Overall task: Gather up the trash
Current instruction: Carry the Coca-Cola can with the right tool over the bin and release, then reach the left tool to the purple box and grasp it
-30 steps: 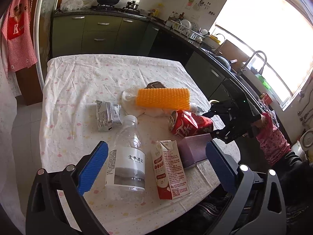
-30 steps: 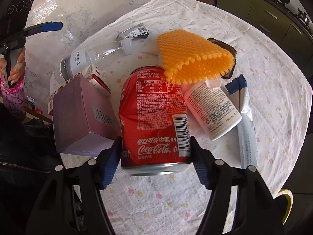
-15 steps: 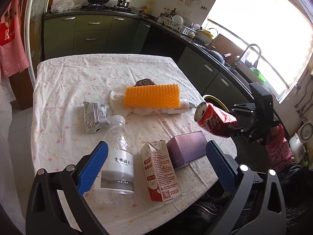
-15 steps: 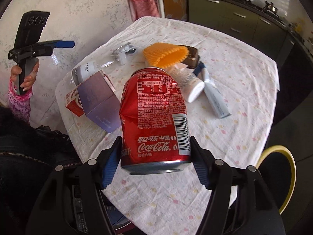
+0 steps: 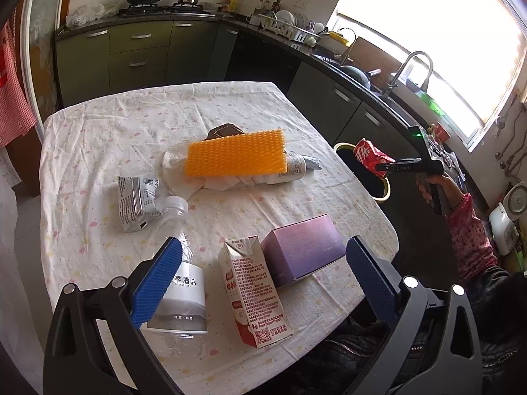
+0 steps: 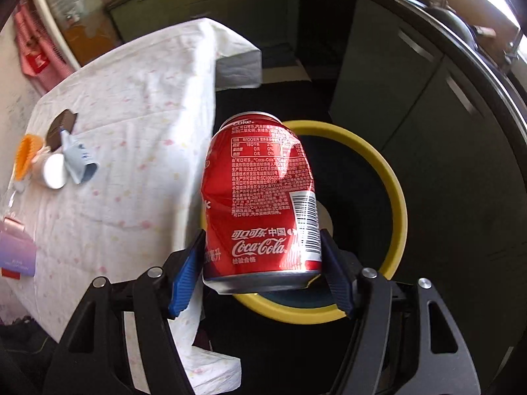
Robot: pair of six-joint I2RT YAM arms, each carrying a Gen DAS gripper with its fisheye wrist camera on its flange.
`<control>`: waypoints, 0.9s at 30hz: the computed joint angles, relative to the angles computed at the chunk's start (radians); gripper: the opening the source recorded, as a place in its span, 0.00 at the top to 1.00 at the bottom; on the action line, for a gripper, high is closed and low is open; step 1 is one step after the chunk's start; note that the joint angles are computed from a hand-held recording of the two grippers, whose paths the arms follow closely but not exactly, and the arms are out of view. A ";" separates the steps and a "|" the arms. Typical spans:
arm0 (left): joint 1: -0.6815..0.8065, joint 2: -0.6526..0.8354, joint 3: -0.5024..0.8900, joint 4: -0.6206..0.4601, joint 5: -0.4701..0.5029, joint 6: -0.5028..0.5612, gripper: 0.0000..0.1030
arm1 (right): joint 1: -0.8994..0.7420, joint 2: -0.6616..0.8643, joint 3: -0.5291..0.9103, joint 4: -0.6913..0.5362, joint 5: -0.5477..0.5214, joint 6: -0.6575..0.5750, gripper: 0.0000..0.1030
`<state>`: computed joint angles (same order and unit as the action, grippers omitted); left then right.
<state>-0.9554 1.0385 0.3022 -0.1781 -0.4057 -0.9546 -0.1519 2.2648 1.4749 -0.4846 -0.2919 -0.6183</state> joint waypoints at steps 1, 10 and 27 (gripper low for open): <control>0.006 0.010 0.006 0.004 0.008 0.008 0.05 | -0.003 0.040 0.041 -0.005 0.006 0.011 0.37; 0.019 0.241 0.161 0.008 0.086 0.196 0.05 | -0.027 0.078 0.054 0.051 0.001 0.079 0.29; 0.184 0.742 0.588 -0.215 0.393 0.975 0.05 | -0.044 -0.206 -0.326 0.143 -0.099 0.012 0.29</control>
<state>-0.7714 1.7810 0.8902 -0.3930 -0.0131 0.0207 -0.1957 2.0592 1.1493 -0.3421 -0.3906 -0.6065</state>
